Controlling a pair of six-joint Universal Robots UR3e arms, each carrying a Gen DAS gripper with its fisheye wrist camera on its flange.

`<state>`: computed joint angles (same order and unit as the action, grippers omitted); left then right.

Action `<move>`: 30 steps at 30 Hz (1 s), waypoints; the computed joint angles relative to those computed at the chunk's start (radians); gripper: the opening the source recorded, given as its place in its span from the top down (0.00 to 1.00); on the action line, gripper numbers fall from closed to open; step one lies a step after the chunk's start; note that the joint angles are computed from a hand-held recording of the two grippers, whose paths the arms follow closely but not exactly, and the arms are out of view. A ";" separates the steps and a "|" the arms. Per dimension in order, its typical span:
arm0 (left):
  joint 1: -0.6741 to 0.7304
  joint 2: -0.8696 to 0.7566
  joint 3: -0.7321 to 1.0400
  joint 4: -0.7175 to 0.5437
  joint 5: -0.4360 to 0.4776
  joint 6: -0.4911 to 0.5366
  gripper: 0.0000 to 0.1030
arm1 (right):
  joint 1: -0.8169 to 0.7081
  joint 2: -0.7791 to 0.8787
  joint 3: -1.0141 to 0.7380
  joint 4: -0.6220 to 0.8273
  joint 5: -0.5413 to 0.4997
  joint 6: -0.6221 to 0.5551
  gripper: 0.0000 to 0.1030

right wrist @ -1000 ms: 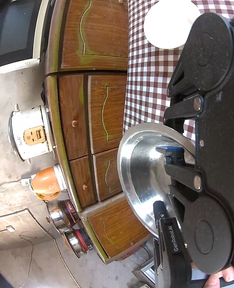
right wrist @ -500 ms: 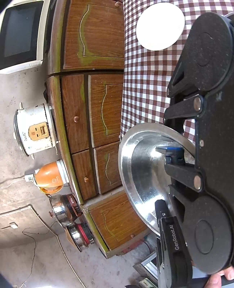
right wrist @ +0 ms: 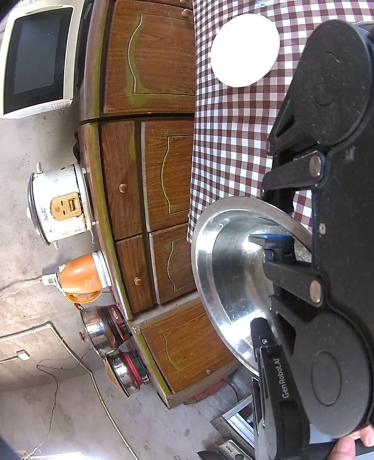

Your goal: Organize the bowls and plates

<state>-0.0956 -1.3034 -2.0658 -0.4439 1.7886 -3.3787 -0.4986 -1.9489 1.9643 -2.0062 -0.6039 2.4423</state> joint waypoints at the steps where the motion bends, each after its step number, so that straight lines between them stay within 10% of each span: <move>1: -0.004 0.006 -0.004 -0.002 0.005 -0.003 0.73 | -0.006 -0.011 0.002 0.017 0.003 -0.011 0.85; 30: -0.076 0.193 -0.115 -0.107 0.085 -0.093 0.73 | -0.240 -0.297 -0.032 0.755 0.066 -0.485 0.85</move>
